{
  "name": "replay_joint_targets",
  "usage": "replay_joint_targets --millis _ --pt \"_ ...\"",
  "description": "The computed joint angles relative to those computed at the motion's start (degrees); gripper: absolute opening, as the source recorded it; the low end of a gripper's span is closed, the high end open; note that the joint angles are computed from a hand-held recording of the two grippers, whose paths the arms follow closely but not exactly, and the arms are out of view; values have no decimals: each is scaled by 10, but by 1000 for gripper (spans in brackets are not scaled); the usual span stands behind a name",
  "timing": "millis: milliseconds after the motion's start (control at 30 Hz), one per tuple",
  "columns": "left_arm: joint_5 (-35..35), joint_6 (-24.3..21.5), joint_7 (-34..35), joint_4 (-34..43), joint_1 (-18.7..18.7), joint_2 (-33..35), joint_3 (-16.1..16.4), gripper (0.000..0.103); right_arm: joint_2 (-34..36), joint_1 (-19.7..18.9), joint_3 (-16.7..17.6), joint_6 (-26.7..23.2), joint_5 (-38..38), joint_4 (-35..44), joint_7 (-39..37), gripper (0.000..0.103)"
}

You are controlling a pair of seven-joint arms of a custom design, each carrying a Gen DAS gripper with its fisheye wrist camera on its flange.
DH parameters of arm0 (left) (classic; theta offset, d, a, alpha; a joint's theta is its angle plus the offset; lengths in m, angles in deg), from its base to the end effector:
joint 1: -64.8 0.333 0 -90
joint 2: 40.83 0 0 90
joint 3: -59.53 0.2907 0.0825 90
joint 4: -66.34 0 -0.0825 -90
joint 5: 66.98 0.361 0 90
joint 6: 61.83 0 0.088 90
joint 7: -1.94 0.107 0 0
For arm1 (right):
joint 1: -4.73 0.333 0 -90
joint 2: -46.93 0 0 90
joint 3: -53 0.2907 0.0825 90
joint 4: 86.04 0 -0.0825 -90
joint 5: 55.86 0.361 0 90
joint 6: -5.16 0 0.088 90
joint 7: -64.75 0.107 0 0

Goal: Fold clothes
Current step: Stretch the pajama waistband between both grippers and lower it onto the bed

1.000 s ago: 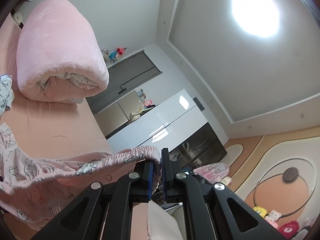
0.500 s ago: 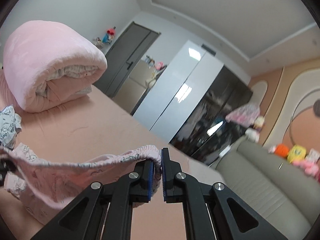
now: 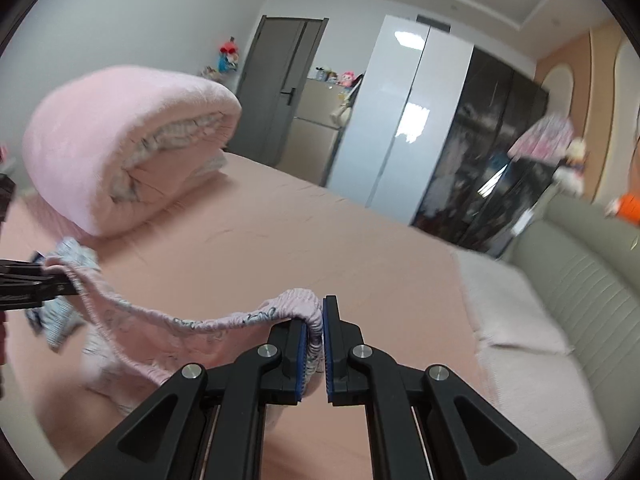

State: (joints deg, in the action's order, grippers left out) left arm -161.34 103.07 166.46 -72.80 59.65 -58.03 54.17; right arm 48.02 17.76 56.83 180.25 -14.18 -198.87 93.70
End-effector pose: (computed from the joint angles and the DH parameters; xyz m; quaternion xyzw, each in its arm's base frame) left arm 0.4502 -0.0269 0.4446 -0.6142 0.6113 -0.4744 0.1548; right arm 0.5699 0.1178 0.5584 -0.7694 0.3730 -0.3573 0.3758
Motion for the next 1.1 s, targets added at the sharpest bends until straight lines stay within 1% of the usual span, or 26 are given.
replay_joint_targets --millis 100,167,300,467,600,667,767,833,933,1000,1033,1067,1100 --pt "-2 -12 7 6 3 -3 6 17 3 -8 -7 -35 -7 8 27 3" --pt "5 -27 -6 11 6 -4 12 17 5 -13 -9 -58 -1 15 35 3" --pt "9 -40 -8 22 12 4 17 17 5 -22 -11 -92 41 29 26 3" --pt "40 -40 -16 46 8 14 15 16 6 -22 -10 -90 45 47 26 3" --pt "37 -48 -7 70 5 21 21 10 7 -19 -5 -91 67 72 16 3" --pt "36 -56 -3 81 6 23 23 10 11 -15 -3 -81 54 86 21 3" --pt "78 -33 -21 112 6 34 17 10 24 -10 2 -62 17 111 38 3" --pt "104 -22 -30 136 4 45 17 9 41 -8 5 -52 -17 140 63 3" --pt "161 -26 -78 184 6 71 23 8 70 -11 8 -50 -69 189 111 3" --pt "204 -27 -118 223 10 96 23 8 99 -7 1 -50 -133 236 160 3" --pt "231 -30 -142 245 13 111 22 8 114 0 -11 -48 -178 258 193 3" --pt "262 -31 -167 270 17 129 20 8 135 16 -35 -53 -238 291 243 3" --pt "290 -39 -195 296 22 147 18 8 158 27 -53 -60 -279 328 282 3"
